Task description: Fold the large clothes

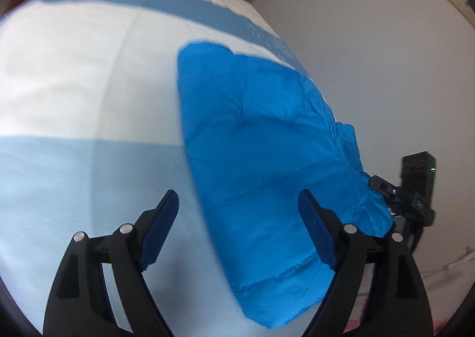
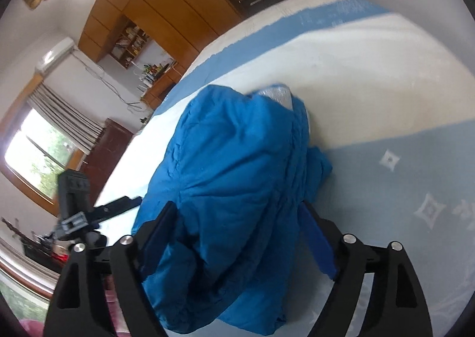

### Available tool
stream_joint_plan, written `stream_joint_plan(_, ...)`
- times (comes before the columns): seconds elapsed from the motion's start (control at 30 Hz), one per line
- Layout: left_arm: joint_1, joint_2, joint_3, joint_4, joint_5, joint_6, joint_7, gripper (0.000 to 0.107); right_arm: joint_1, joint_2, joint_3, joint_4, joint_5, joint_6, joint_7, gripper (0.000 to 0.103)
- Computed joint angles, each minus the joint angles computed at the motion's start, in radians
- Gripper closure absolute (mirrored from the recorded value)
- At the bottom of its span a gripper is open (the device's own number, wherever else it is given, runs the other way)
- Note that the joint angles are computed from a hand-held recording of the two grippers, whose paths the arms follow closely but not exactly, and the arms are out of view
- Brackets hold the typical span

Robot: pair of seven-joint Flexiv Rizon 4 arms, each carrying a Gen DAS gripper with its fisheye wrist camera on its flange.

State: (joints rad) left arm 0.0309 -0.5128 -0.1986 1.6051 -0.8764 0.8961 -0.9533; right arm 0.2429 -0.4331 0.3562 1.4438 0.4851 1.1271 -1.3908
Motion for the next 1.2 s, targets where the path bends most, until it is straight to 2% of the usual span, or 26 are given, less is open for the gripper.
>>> stream_joint_plan(0.17, 0.027, -0.078, -0.042, -0.069, -0.048, -0.126, 0.004, 0.021, -0.078, -0.060, 0.068, -0.072, 0.162, -0.095, -0.080, 0.009)
stream_joint_plan(0.23, 0.021, -0.097, -0.044, -0.089, -0.049, -0.135, 0.007, 0.016, -0.101, -0.088, 0.088, -0.101, 0.227, -0.133, -0.118, 0.006)
stream_joint_plan(0.37, 0.019, -0.135, -0.060, -0.118, -0.068, -0.153, 0.020, 0.014, -0.081, -0.111, 0.073, -0.121, 0.267, -0.130, -0.172, 0.006)
stream_joint_plan(0.4, 0.019, -0.141, -0.065, -0.120, -0.077, -0.152, 0.025, 0.014, -0.077, -0.113, 0.072, -0.125, 0.270, -0.128, -0.185, 0.011)
stream_joint_plan(0.47, 0.012, -0.131, -0.068, -0.103, -0.094, -0.119, 0.046, 0.021, -0.075, -0.117, 0.076, -0.129, 0.287, -0.116, -0.210, 0.021)
stream_joint_plan(0.53, 0.003, -0.114, -0.073, -0.073, -0.117, -0.071, 0.084, 0.032, -0.073, -0.108, 0.075, -0.120, 0.297, -0.094, -0.231, 0.038)
stream_joint_plan(0.63, -0.004, -0.089, -0.083, -0.039, -0.159, -0.022, 0.132, 0.040, -0.050, -0.082, 0.057, -0.096, 0.267, -0.058, -0.252, 0.049)
stream_joint_plan(0.77, -0.013, -0.047, -0.092, 0.000, -0.227, 0.022, 0.202, 0.044, -0.028, -0.062, 0.052, -0.087, 0.216, -0.020, -0.284, 0.052)
stream_joint_plan(0.97, -0.049, -0.010, -0.094, 0.038, -0.359, 0.134, 0.320, 0.044, 0.001, -0.093, 0.051, -0.173, 0.153, -0.030, -0.318, 0.052)
stream_joint_plan(1.1, -0.079, -0.035, -0.099, 0.012, -0.443, 0.225, 0.373, 0.044, 0.030, -0.168, 0.047, -0.311, 0.097, -0.087, -0.319, 0.052)
stream_joint_plan(1.2, -0.086, -0.063, -0.093, -0.024, -0.447, 0.274, 0.364, 0.044, 0.064, -0.258, 0.034, -0.460, 0.050, -0.156, -0.293, 0.052)
